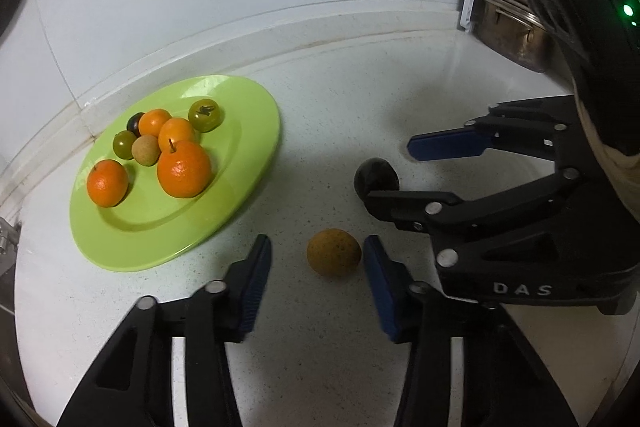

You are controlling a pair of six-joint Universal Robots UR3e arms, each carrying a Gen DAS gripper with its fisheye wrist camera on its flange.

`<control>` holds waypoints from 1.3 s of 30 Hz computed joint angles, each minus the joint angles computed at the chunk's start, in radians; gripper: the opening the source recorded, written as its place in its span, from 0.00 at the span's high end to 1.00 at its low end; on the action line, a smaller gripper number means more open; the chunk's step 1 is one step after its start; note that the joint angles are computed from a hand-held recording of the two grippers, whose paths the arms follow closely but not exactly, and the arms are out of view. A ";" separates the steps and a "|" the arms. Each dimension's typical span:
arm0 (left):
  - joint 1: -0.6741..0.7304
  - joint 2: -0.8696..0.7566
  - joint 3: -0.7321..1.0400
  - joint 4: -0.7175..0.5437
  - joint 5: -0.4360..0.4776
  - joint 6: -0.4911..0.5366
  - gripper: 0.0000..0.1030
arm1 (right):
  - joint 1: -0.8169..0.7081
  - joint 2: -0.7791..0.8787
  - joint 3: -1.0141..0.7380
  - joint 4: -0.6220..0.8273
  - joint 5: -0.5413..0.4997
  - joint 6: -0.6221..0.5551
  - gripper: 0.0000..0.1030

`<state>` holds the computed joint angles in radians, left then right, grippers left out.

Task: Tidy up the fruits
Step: 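Grasp the tan fruit with the left gripper while the right gripper grasps the black plum, then carry the tan fruit and plum onto the plate and open both grippers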

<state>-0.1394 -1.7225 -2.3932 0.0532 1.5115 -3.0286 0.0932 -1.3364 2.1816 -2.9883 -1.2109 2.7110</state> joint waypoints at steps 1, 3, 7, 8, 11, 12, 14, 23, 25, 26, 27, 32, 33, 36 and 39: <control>0.005 0.001 0.001 -0.005 -0.008 0.002 0.64 | 0.004 0.009 -0.010 0.003 -0.003 0.002 0.50; 0.011 0.005 -0.001 -0.012 -0.022 0.010 0.69 | 0.008 0.023 -0.024 0.013 -0.003 0.001 0.56; 0.013 0.003 0.007 -0.018 -0.035 0.004 0.72 | 0.007 0.032 -0.033 0.036 0.023 -0.006 0.64; 0.020 0.008 0.004 -0.021 -0.042 0.005 0.72 | 0.009 0.032 -0.032 0.036 0.029 -0.009 0.69; 0.038 0.026 -0.008 -0.024 -0.061 0.005 0.72 | 0.023 0.032 -0.025 0.015 0.018 0.001 0.72; 0.042 0.040 -0.016 -0.026 -0.062 0.005 0.72 | 0.023 0.032 -0.020 0.006 0.017 0.003 0.72; 0.054 0.067 -0.032 -0.030 -0.067 0.004 0.72 | 0.021 0.032 -0.012 -0.007 0.019 0.013 0.72; 0.068 0.149 -0.080 -0.042 -0.061 -0.006 0.72 | 0.005 -0.024 0.057 -0.055 0.034 0.051 0.72; 0.072 0.174 -0.094 -0.044 -0.060 -0.004 0.72 | 0.006 -0.043 0.072 -0.058 0.031 0.062 0.72; 0.072 0.186 -0.099 -0.045 -0.058 -0.004 0.72 | 0.007 -0.052 0.079 -0.060 0.031 0.067 0.72; 0.073 0.205 -0.108 -0.050 -0.057 -0.003 0.72 | 0.006 -0.063 0.088 -0.064 0.032 0.071 0.72; 0.102 0.338 -0.155 -0.106 -0.075 0.016 0.72 | 0.015 -0.125 0.127 -0.075 0.029 0.110 0.72; 0.113 0.371 -0.164 -0.122 -0.082 0.022 0.72 | 0.020 -0.138 0.134 -0.076 0.027 0.117 0.72; 0.134 0.453 -0.183 -0.169 -0.095 0.029 0.72 | 0.036 -0.178 0.155 -0.083 0.015 0.151 0.72; 0.163 0.540 -0.201 -0.222 -0.113 0.043 0.72 | 0.051 -0.212 0.166 -0.081 0.010 0.181 0.72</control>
